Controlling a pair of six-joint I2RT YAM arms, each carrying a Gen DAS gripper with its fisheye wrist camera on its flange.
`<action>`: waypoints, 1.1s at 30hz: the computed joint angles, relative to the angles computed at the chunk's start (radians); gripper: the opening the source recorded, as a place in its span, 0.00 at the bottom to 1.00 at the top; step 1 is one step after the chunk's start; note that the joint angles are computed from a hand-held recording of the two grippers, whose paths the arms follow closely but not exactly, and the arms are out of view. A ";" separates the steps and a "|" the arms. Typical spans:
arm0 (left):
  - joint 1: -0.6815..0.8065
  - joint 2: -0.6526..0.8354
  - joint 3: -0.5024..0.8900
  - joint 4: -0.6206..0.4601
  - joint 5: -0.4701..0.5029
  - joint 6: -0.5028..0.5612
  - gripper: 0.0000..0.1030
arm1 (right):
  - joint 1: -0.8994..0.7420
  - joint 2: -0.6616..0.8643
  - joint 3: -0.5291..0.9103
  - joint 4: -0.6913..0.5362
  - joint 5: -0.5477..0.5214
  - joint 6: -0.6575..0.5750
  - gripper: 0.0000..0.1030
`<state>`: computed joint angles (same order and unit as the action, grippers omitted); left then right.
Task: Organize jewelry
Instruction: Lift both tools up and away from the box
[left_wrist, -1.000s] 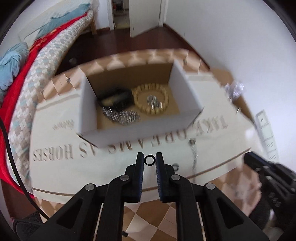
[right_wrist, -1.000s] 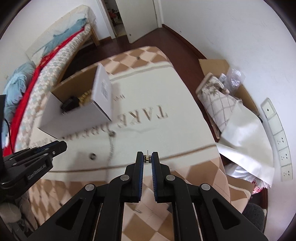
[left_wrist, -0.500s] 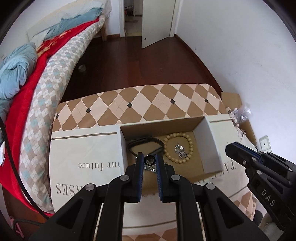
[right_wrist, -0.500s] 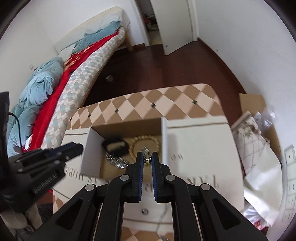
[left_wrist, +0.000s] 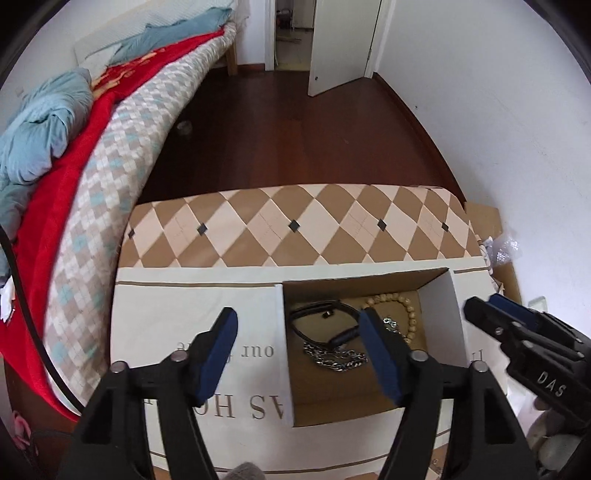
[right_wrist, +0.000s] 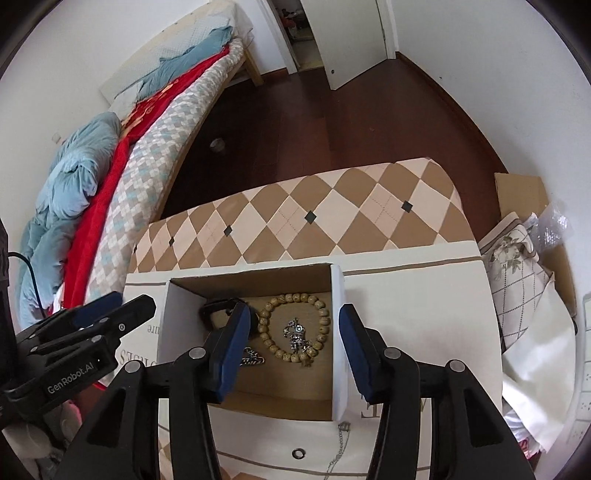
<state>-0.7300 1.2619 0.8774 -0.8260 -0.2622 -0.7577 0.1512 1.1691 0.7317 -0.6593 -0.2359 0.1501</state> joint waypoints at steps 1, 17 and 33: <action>-0.005 -0.003 -0.003 -0.007 -0.011 -0.002 0.66 | -0.001 -0.014 -0.004 -0.006 0.017 -0.003 0.51; -0.255 -0.049 -0.064 -0.188 -0.218 -0.279 0.94 | 0.215 -0.250 -0.119 -0.167 0.392 0.081 1.00; -0.735 -0.053 0.198 -0.673 -0.382 -0.850 0.94 | 0.523 -0.596 0.086 -0.619 0.580 0.353 1.00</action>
<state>-1.4654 1.2094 1.0757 -1.4992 -0.6446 -1.6076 0.6746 0.5735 0.8173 -1.2779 0.3440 0.5034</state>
